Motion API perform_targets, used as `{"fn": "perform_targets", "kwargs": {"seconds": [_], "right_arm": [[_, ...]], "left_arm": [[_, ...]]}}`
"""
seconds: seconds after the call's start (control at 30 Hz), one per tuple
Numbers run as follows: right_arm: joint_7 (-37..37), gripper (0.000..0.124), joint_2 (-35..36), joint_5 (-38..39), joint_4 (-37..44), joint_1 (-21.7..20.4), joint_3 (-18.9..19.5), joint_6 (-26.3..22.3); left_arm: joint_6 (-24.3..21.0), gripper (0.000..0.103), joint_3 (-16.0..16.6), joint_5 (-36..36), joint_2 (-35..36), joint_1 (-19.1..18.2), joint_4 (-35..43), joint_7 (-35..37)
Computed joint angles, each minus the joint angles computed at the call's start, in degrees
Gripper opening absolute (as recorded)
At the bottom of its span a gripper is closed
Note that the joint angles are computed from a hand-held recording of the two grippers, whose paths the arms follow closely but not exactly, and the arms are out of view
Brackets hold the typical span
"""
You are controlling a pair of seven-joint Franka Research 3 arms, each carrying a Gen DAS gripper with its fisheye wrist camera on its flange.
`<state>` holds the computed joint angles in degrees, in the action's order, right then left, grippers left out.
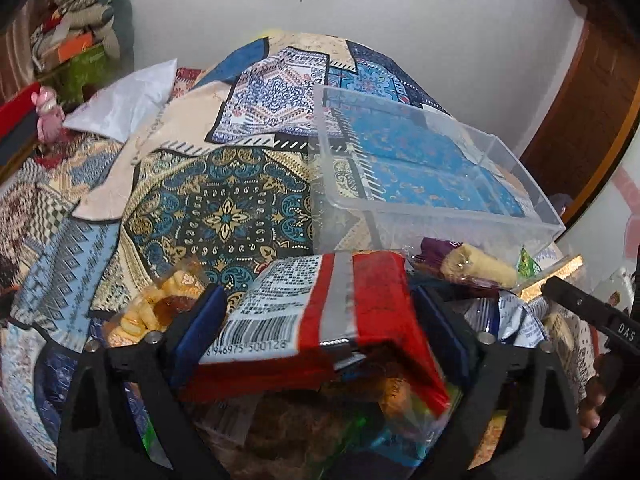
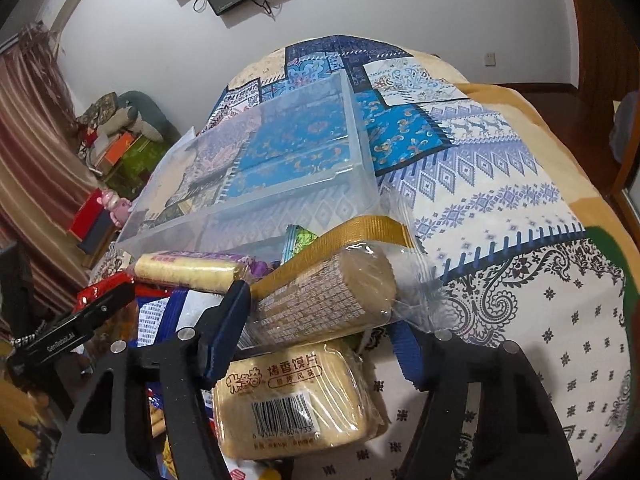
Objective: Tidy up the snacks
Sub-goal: 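Grasp the red chip bag with the left tool while the right tool grasps the wrapped cookie roll, then drop the red chip bag into the box with left tool while right tool places cookie roll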
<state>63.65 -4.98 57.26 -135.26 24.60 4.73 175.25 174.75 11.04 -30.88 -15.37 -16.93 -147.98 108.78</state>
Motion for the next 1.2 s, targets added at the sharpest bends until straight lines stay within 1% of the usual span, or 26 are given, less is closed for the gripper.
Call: {"fn": "perform_targets", "kwargs": {"seconds": [0.07,0.1,0.13,0.17,0.27,0.33,0.4,0.47,0.57,0.67,0.73,0.9,1.0,1.07,1.13,1.2], "right_arm": [[0.0,0.06,-0.6,-0.3,-0.7,0.2,0.2,0.9],[-0.2,0.058,-0.6,-0.1,-0.7,0.3,0.1,1.1],[-1.0,0.057,-0.8,0.9,-0.8,0.7,-0.1,1.3],[-2.6,0.054,-1.0,2.7,-0.7,1.2,-0.6,1.2],[-6.1,0.048,-1.5,6.9,-0.3,1.9,-1.1,1.5],[-7.6,0.044,-1.9,8.2,-0.2,2.1,-1.1,1.8],[-9.1,0.04,-2.6,9.4,-0.4,2.4,-1.1,2.2],[-9.4,0.037,-3.3,8.9,-0.7,2.6,-0.9,3.2],[-10.2,0.033,-4.2,8.6,-0.7,3.6,-1.2,4.3],[-7.4,0.033,-4.5,4.8,-1.1,3.4,-0.6,6.2],[-6.9,0.033,-4.8,3.5,-1.1,4.5,-1.4,7.1],[-7.8,0.033,-5.9,3.5,-0.6,8.1,-4.5,9.0],[-9.2,0.033,-6.3,4.1,0.3,11.8,-7.4,11.0],[-9.8,0.033,-6.0,4.2,1.3,14.9,-10.2,12.6],[-10.2,0.033,-5.5,4.1,2.4,19.4,-14.5,13.8],[-11.8,0.033,-4.7,4.9,4.2,28.2,-22.9,15.2]], "left_arm": [[0.5,0.084,0.4,-0.6,-0.2,-0.6,-0.3,0.5],[0.8,0.08,0.6,-0.7,-0.5,-0.8,-0.5,0.7],[1.1,0.079,0.7,-0.5,-0.6,-0.9,-0.7,0.8],[1.3,0.076,0.5,0.1,-0.9,-0.7,-0.9,0.6],[2.2,0.07,-1.9,4.2,-1.8,1.8,-2.1,-2.6],[2.9,0.067,-2.4,6.8,-2.8,2.6,-3.0,-4.4],[3.3,0.067,-2.9,9.1,-4.2,3.4,-4.0,-6.1],[3.9,0.067,-3.5,11.2,-5.3,4.2,-4.8,-7.8],[3.9,0.067,-1.7,13.1,-7.7,3.0,-5.8,-8.7],[4.1,0.067,-2.0,15.8,-9.9,3.7,-6.5,-10.7],[4.1,0.067,-1.9,17.4,-11.4,3.9,-6.8,-11.8],[4.7,0.067,-1.0,21.3,-13.5,3.5,-6.2,-14.3],[5.5,0.067,-1.2,23.6,-13.2,3.7,-5.3,-16.3],[5.8,0.067,-0.6,24.9,-12.6,3.1,-4.4,-17.4],[6.0,0.067,0.0,26.1,-11.3,2.3,-2.9,-18.4],[6.4,0.067,0.2,27.2,-9.4,1.8,-1.1,-19.2]]}}
